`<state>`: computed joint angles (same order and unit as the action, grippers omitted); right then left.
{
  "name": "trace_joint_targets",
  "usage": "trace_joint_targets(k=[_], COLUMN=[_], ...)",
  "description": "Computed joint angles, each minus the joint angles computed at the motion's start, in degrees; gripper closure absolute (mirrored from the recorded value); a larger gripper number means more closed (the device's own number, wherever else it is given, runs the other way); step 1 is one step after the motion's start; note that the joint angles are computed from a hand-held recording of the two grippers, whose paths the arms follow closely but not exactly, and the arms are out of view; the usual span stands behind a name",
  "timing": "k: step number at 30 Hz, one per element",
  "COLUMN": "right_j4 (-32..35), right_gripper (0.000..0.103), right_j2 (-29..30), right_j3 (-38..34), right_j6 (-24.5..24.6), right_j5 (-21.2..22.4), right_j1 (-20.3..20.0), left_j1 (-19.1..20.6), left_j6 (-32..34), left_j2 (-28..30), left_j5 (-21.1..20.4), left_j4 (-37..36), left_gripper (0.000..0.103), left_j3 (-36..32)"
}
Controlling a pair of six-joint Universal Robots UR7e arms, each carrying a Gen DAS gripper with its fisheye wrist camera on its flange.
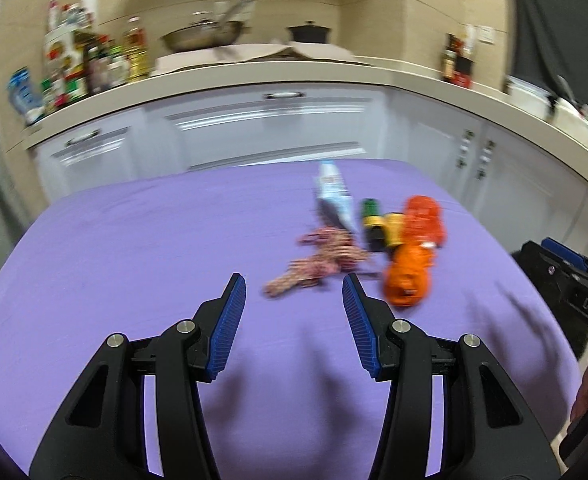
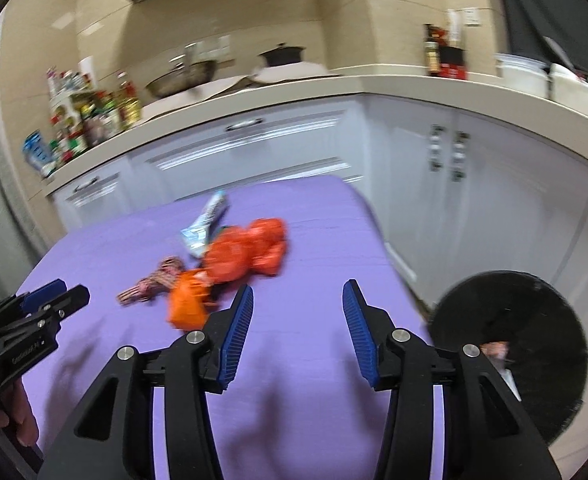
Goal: Collect trash
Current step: 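Move both open tools back over the table toward the remaining trash, then grasp the orange plastic bag with the right tool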
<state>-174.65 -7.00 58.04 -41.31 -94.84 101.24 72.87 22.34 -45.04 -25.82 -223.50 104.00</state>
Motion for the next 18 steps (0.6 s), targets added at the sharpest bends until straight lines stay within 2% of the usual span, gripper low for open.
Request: trace_joint_targets(k=[8, 18], right_j4=[4.68, 10.91], right_gripper=[0.055, 0.053], right_j2=[3.13, 8.01], right_j3=[-2.94, -10.27], right_j6=[-1.14, -0.31], right_j5=[-0.06, -3.92], right_j1=[2.01, 3.56], left_j1=[2.00, 4.00], left_j6=[-1.11, -4.00], left_j2=[-4.04, -7.39], left_j5=[2.55, 2.80], left_j4=[-3.27, -2.83], left_gripper=[0.054, 0.054], left_j3=[4.44, 7.22])
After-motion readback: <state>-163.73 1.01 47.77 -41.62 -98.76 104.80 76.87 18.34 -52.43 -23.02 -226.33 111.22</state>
